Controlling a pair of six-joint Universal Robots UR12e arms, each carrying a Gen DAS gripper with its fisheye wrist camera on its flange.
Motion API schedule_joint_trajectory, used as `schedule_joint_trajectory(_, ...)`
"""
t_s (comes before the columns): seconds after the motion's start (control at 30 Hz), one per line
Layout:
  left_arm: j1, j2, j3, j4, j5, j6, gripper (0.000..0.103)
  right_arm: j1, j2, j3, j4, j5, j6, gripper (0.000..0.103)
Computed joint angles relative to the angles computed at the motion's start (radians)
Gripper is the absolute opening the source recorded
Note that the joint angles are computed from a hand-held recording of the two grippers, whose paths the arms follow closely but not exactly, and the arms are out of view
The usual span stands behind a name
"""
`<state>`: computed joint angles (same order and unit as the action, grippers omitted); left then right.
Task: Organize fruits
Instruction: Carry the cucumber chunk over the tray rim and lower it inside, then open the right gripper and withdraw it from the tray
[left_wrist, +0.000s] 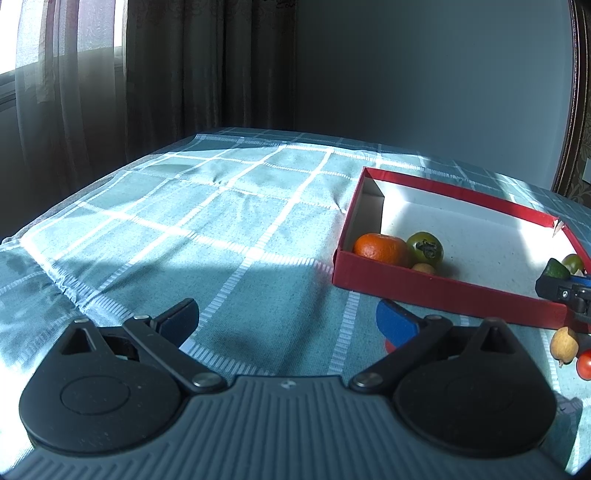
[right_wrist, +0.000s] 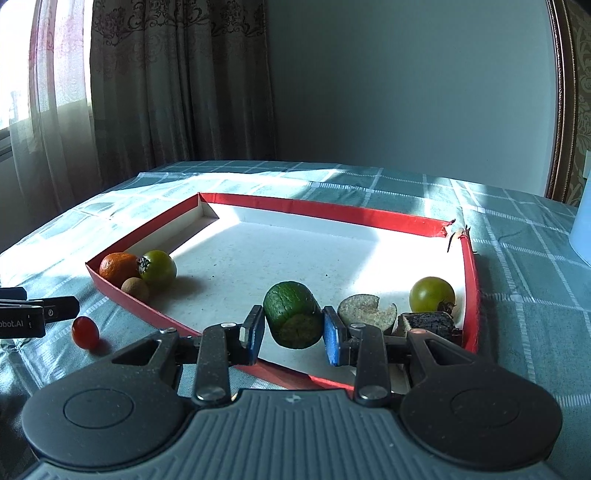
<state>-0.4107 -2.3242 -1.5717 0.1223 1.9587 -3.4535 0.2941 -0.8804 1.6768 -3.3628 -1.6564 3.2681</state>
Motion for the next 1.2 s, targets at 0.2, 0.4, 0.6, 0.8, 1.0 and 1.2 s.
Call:
schedule_joint_trajectory(0.2,0.001,0.001,-0.001,-0.001,-0.003,0.001,0.102,-0.004,-0.003,0.003,0.004,0.010,0.016,0.033)
schedule_joint_trajectory(0.4,0.001,0.002,-0.006,0.019,-0.015,0.019,0.103,-0.003,-0.005,0.007,0.004,0.005,0.031,0.034)
schedule_joint_trajectory(0.6,-0.002,0.000,-0.007,0.033,-0.005,0.024,0.103,-0.006,-0.036,0.061,-0.096,0.001,0.048,0.036)
schedule_joint_trajectory(0.8,0.002,0.007,-0.022,0.067,-0.051,0.046,0.103,-0.008,-0.083,0.165,-0.206,-0.095,0.097,0.070)
schedule_joint_trajectory(1.0,-0.002,0.004,-0.017,0.068,-0.062,0.083,0.103,-0.033,-0.103,0.209,-0.125,-0.066,0.127,0.070)
schedule_joint_trajectory(1.2,-0.017,-0.004,0.001,0.042,-0.007,0.123,0.103,-0.047,-0.103,0.215,-0.127,-0.023,0.172,0.070)
